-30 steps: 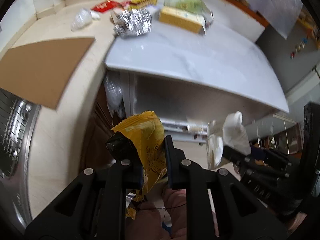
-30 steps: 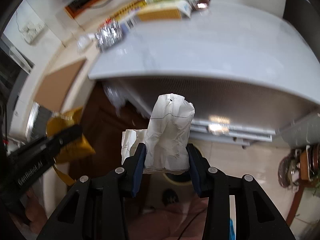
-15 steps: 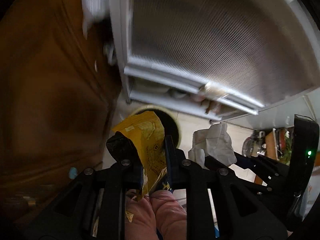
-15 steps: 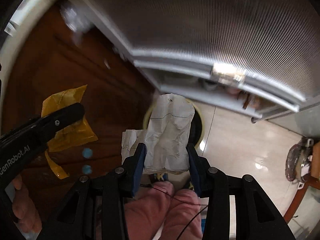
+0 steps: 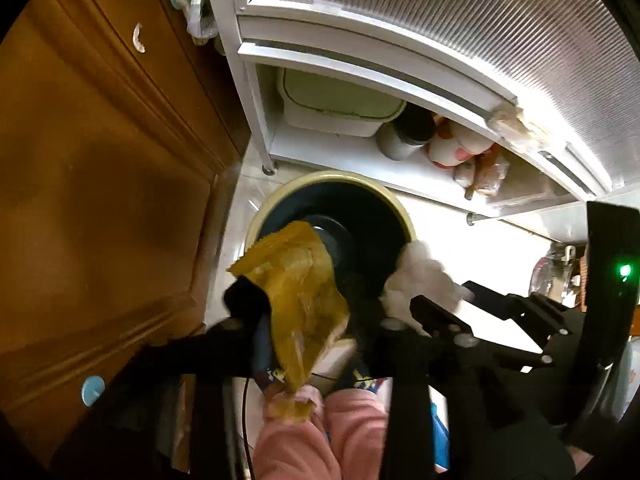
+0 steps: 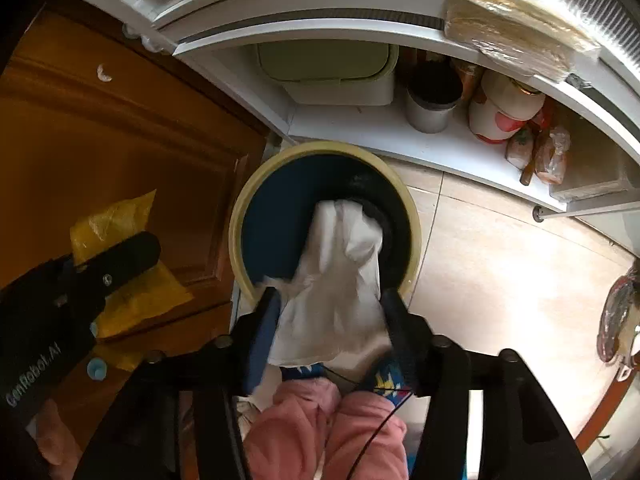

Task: Collect trash
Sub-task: 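Carry both items down to the floor bin and open both tools, then raise both tools back toward the table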

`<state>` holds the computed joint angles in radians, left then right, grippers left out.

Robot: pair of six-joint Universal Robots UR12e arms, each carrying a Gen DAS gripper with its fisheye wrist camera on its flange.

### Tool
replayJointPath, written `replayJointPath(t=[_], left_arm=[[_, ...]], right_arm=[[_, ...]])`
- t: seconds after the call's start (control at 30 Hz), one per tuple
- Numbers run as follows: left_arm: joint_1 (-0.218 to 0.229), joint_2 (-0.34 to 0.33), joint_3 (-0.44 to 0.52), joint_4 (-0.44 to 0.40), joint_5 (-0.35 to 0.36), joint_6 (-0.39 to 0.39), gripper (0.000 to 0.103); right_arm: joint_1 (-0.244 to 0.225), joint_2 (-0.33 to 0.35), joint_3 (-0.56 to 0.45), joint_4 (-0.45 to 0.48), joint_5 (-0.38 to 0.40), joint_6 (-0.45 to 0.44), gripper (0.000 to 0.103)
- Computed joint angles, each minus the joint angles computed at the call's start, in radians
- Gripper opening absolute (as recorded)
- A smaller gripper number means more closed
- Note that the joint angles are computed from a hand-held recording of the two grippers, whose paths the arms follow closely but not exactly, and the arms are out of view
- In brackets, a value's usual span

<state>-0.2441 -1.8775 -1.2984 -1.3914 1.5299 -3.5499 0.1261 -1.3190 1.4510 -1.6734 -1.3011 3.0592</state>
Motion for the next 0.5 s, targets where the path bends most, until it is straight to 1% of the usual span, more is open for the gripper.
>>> replayJointPath(t=[0.07,0.1,0.13,0.2,0.33,0.37,0.4,0.43,0.5], left_arm=[[0.003,-0.002,-0.003,0.009,0.01,-0.007,0.068],[0.004,-0.003,-0.004,0.014,0.018,-0.012,0.07],[0.006,-0.002,-0.005,0.014,0.021,-0.013,0.07],[0.008,-0.003,-0.003,0.005,0.032,-0.014,0.07],[0.012,0.001,0.002,-0.02,0.037,-0.012,0.072],[0.012,0.002,0.005,-0.027,0.038,-0.012,0.074],[0.012,0.005,0.007,-0.032,0.036,-0.009,0.082],[0.013,0.009,0.009,-0.036,0.034,-0.006,0.084],[0.012,0.02,0.018,-0.052,0.042,-0.003,0.084]], right_arm=[[0.001,0.016,-0.008,-0.018,0.006,0.003,0.062],[0.002,0.022,-0.012,-0.022,0.004,0.004,0.069],[0.001,0.027,-0.016,-0.026,0.004,0.004,0.071],[-0.003,0.028,-0.016,-0.04,0.008,0.013,0.071],[-0.011,0.022,-0.025,-0.033,0.002,0.028,0.071],[-0.015,0.018,-0.028,-0.026,0.002,0.03,0.071],[-0.019,0.015,-0.031,-0.024,0.003,0.031,0.071],[-0.023,0.012,-0.035,-0.018,0.004,0.03,0.071],[-0.028,0.002,-0.047,-0.005,0.002,0.026,0.071]])
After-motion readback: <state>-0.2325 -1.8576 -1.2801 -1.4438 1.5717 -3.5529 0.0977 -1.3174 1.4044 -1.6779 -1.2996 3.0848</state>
